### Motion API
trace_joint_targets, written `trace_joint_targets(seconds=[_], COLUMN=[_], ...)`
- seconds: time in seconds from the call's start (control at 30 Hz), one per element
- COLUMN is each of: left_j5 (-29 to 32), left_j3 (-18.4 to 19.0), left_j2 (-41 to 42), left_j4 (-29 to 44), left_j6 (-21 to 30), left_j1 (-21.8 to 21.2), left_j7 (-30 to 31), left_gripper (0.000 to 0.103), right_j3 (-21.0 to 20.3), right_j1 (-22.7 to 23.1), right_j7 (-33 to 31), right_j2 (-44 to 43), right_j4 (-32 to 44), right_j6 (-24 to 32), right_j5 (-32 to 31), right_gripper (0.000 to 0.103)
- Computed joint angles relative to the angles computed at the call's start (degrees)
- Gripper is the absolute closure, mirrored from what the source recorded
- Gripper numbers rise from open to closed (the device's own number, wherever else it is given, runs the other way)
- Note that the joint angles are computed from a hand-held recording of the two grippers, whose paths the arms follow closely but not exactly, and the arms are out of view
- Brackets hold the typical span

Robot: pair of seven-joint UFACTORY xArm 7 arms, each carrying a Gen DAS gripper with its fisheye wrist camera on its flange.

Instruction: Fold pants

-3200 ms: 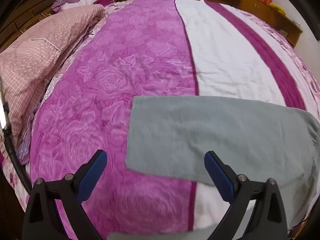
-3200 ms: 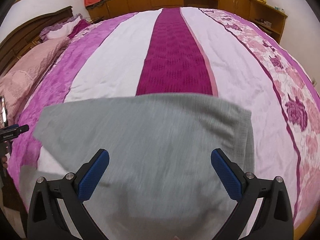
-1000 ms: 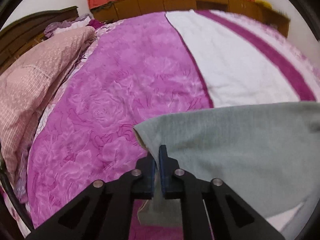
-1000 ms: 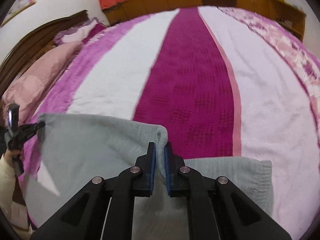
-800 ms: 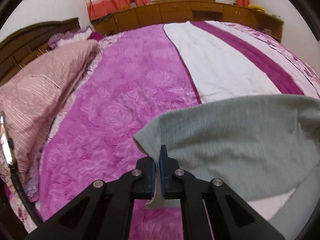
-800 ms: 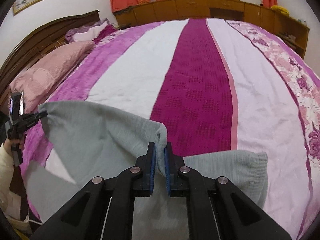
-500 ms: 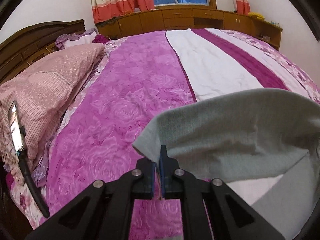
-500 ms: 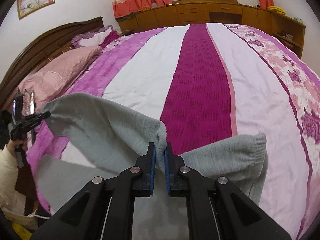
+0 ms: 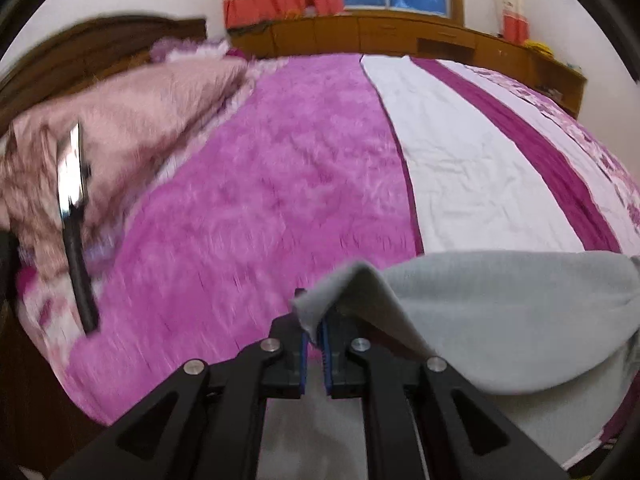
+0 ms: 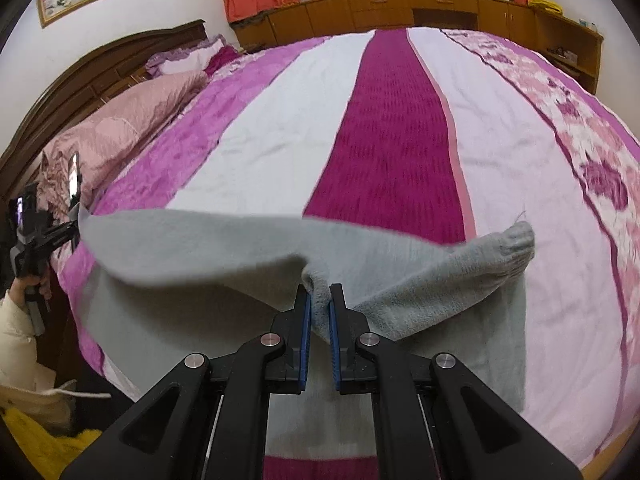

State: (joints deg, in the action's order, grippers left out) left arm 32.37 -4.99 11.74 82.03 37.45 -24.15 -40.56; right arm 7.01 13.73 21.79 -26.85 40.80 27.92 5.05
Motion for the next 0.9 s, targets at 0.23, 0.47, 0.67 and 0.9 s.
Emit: trace_joint_targets(seconds=[0.23,0.47,0.67,0.9], left_j5=[-4.27,-7.44,-11.0,-15.47], left_j3=[-0.97,-2.12,-3.54,-5.0], left_j2=[-2.37,-6.35,-10.35,-14.47], left_j4=[-5.7,-10.22,-14.22,-17.5], left_j6=[1.56,3.36,3.38,1.03], left_j1=[0.45,1.96,3.45,4.0], left_j7=[-3.58,-4.76,-4.71,-3.35], left_gripper=[0.096,0.077,0.07,0.065], right_j3=[3.8,5.04,5.41,5.01], right_j1=[-1.5,-1.75,-1.29,-0.01], right_j7=[6.47,13.71,18.38,20.69], right_j2=[1.23,1.78,-0.59,-4.08], right_j4=[-3.33,-4.53,-6.4,-8.08], right_j6=[0.65,1.13,1.58,2.93], right_j5=[-3.5,-6.68,-7.78,-6.89], right_gripper=[0.101,0.098,0.09,0.078])
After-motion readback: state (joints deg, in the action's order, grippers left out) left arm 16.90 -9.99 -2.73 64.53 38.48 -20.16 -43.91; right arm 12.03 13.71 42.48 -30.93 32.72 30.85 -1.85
